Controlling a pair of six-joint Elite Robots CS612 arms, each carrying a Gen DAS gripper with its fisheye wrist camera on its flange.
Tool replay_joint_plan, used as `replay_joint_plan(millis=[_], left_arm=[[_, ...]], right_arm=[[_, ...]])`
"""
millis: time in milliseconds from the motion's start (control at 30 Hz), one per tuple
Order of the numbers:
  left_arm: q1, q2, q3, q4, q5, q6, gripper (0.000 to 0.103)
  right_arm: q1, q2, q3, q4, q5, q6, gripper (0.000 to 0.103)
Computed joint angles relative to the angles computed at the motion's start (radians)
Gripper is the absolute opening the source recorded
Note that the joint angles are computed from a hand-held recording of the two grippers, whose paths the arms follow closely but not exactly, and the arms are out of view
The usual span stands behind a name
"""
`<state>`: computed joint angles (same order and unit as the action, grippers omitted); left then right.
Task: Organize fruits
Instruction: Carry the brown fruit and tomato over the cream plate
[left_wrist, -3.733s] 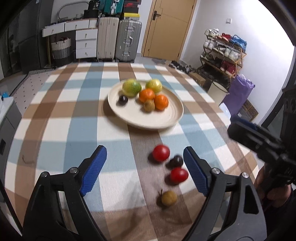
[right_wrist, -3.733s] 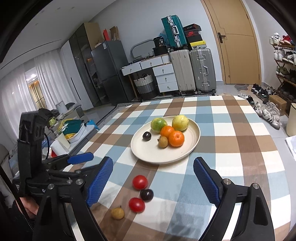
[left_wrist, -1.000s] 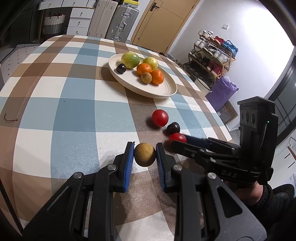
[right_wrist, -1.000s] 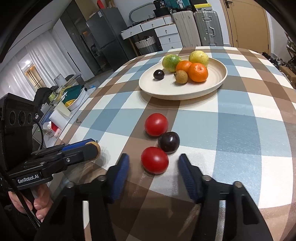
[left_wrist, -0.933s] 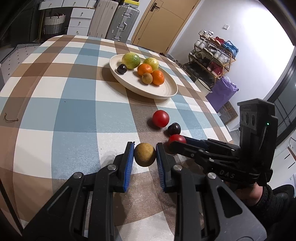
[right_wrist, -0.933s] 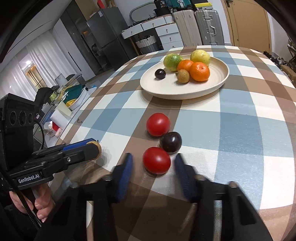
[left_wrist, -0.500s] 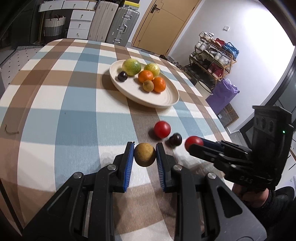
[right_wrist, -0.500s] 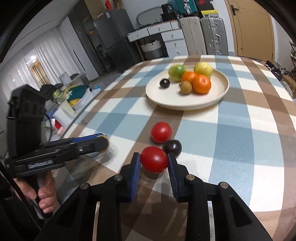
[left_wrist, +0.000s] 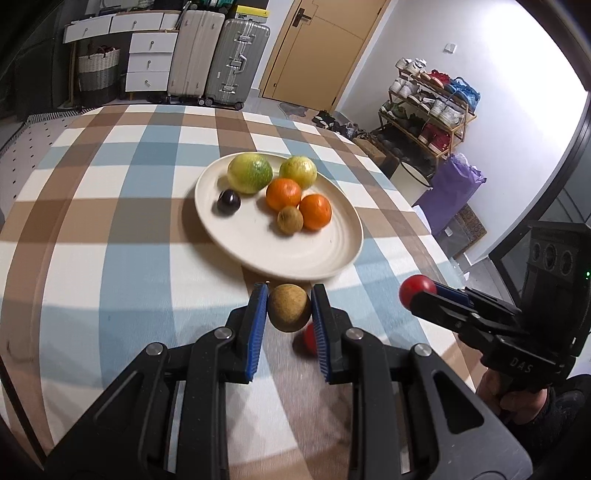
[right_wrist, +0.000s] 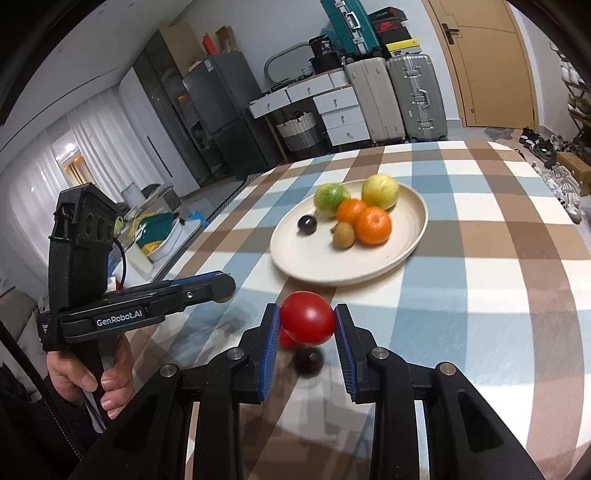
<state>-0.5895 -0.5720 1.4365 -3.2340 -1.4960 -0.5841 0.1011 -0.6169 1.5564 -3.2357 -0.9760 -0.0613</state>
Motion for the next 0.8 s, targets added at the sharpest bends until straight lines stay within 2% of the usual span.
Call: replay_joint_plan(millis=[433,700,800], left_arm=[[0.033,0.077,-0.203,0.178,0.01,0.027,0.021],[0.053,0.127,-0.304,0.255,-0.006,0.023,0.021],[0.058,0.144,-0.337,0.282,-0.012,0.027,0.021]], right_arm=[[-0.01,0.053,-0.145,0.082,-0.002,0.002,0.03],[0.001,0.099,-0.256,0.175,-0.068,-0.016,0.03],[0.001,0.12,-0.295,0.208,-0.069,-0.009,0.03]])
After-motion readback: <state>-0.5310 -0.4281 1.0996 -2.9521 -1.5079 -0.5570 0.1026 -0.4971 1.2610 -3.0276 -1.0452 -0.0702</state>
